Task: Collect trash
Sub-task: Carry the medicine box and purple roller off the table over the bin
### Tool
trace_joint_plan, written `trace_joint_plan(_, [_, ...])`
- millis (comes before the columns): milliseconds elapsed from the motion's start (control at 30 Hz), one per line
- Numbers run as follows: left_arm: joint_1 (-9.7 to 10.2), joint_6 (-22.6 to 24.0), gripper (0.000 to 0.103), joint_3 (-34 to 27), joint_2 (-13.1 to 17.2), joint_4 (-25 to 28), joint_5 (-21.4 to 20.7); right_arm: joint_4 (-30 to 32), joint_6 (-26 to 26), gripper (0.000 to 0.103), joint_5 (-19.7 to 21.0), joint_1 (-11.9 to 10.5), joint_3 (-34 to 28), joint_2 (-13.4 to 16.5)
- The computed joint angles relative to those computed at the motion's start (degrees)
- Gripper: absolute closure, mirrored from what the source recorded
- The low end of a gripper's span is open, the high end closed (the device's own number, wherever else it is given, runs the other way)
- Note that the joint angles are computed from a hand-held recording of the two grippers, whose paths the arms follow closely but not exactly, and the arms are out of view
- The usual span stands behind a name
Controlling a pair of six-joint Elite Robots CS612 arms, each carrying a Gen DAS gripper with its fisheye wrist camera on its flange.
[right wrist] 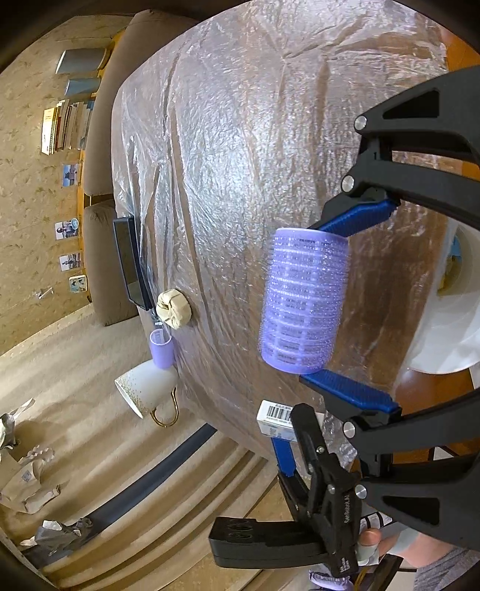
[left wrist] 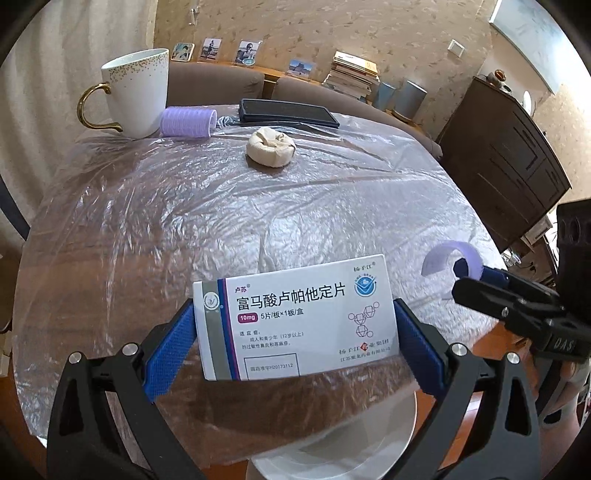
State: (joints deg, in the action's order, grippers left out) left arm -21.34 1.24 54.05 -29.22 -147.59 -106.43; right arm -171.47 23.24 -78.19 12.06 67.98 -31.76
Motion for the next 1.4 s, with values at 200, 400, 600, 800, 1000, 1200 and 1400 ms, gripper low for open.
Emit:
trace_joint_plan(200, [-0.02, 0.81, 0.003, 3.46, -1.74, -1.72, 0.12, -0.67, -0.25, 0.035, 0.28, 0.20, 2.07, -1.13])
trace_joint_plan(400, [-0.17, 2.27, 0.003, 6.45, -3.22, -2.80, 0.62, -1.91, 0.02, 0.035, 0.79, 0.25, 4.81, -2.38])
trace_joint_plan(600, [-0.42, 4.33, 0.003, 9.18, -4.65, -3.22, 0.22, -2.96, 0.24, 0.035, 2.58, 0.15, 7.58, -3.64])
trace_joint_plan(800, [-0.73, 6.33, 0.003, 11.82, -5.98, -3.70, -0.07, -3.17, -0.67, 0.035, 3.22, 0.49, 9.82, -4.86])
trace_joint_plan(1000, [-1.02, 8.59, 0.003, 13.96, -7.00, -3.48, -0.79, -3.23, -1.37, 0.035, 3.75, 0.76, 11.86, -5.95])
trace_joint_plan(1200, [-1.31, 10.49, 0.003, 15.51, -7.76, -2.95, -1.23, -3.85, -1.25, 0.035, 4.62, 0.83, 14.27, -6.90])
trace_joint_plan(1400, [-1.62, 12.11, 0.003, 16.68, -8.21, -2.18, -1.36, -3.56, -1.05, 0.035, 5.17, 0.99, 16.13, -7.48])
